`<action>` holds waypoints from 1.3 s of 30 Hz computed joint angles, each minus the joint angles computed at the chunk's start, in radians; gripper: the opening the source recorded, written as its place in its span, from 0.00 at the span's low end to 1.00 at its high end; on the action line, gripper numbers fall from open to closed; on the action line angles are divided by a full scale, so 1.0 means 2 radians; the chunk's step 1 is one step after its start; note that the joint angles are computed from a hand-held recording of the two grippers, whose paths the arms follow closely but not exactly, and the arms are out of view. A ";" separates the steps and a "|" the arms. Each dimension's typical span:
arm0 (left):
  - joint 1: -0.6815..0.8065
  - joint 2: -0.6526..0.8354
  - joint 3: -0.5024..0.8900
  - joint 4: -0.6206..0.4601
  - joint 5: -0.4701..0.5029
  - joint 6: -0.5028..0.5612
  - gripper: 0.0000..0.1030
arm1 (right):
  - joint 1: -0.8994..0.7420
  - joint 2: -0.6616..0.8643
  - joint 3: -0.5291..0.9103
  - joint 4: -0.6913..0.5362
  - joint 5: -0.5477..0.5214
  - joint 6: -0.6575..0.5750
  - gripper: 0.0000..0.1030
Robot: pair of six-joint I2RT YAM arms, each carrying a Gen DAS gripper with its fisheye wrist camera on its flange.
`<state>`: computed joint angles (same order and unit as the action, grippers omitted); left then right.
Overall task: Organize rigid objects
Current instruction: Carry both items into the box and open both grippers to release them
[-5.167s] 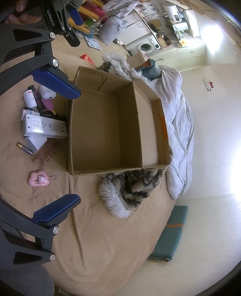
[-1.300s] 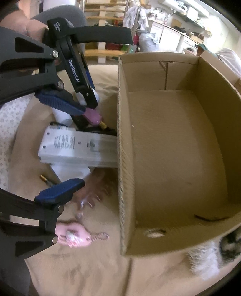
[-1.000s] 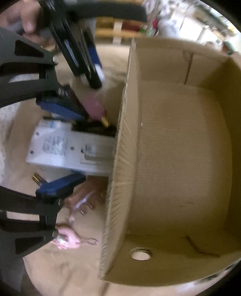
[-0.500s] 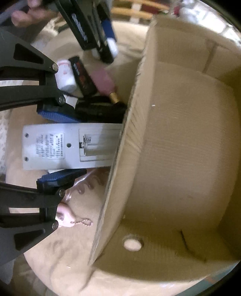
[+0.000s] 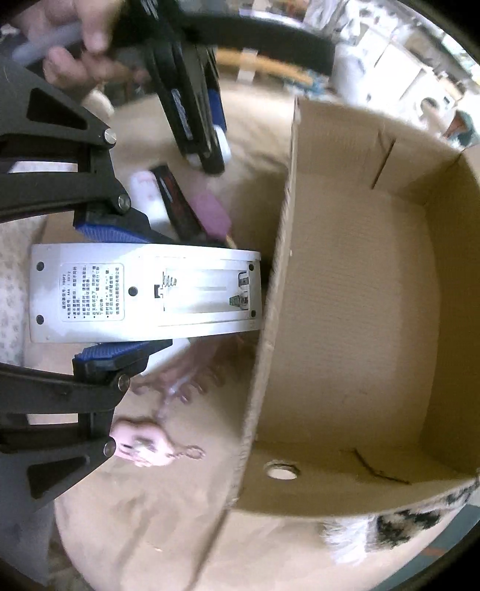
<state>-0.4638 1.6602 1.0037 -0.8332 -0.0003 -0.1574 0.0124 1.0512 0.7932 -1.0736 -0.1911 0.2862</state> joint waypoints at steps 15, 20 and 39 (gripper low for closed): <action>-0.020 -0.120 0.101 -0.074 -0.007 0.031 0.53 | -0.198 -0.177 0.041 -0.100 -0.114 -0.143 0.44; -0.042 -0.070 0.172 -0.075 -0.017 0.025 0.53 | -0.240 -0.141 0.063 -0.057 -0.126 -0.155 0.44; -0.069 0.083 0.223 0.003 -0.034 0.038 0.53 | -0.183 0.128 0.026 0.193 -0.084 -0.081 0.44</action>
